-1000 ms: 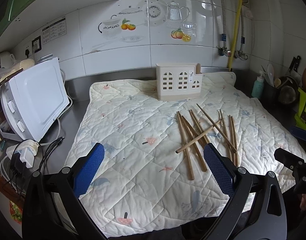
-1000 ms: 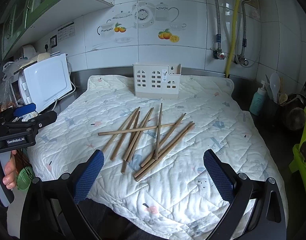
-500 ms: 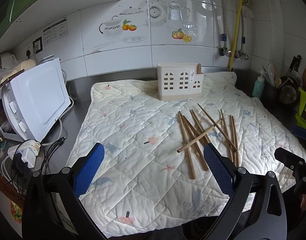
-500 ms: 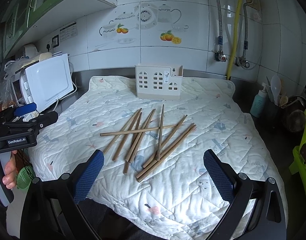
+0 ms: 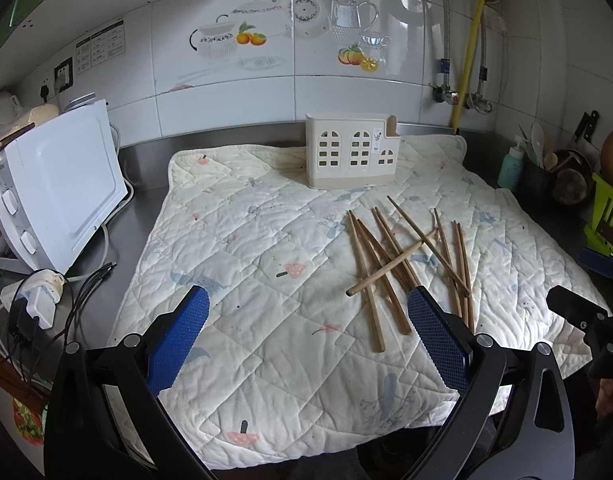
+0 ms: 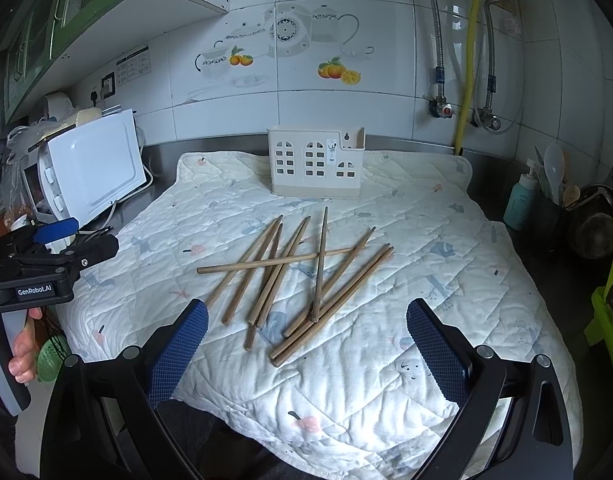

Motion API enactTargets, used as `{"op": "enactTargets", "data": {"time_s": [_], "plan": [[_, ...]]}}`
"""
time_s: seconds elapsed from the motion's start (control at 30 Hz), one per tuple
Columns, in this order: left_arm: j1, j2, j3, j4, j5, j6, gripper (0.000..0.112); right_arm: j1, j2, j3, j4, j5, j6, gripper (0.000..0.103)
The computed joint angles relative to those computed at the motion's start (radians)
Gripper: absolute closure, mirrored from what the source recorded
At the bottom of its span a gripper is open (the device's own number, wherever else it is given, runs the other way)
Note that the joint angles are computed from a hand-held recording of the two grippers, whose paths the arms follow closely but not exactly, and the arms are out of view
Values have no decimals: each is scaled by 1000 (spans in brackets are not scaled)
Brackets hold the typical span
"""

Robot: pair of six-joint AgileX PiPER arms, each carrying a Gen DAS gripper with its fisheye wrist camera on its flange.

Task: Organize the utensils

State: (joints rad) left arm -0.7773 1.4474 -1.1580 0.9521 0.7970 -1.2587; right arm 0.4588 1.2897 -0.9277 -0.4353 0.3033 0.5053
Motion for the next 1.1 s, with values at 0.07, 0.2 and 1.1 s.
{"op": "enactTargets", "data": {"time_s": [0.07, 0.2, 1.1], "plan": [[-2, 3, 0, 5, -10, 6, 14, -1, 5, 1, -5, -6, 6, 7], [15, 11, 3, -3, -57, 30, 15, -8, 13, 2, 2, -19, 2, 7], [226, 159, -18, -229, -420, 341, 38, -104, 358, -201, 552, -88, -587, 74]]}}
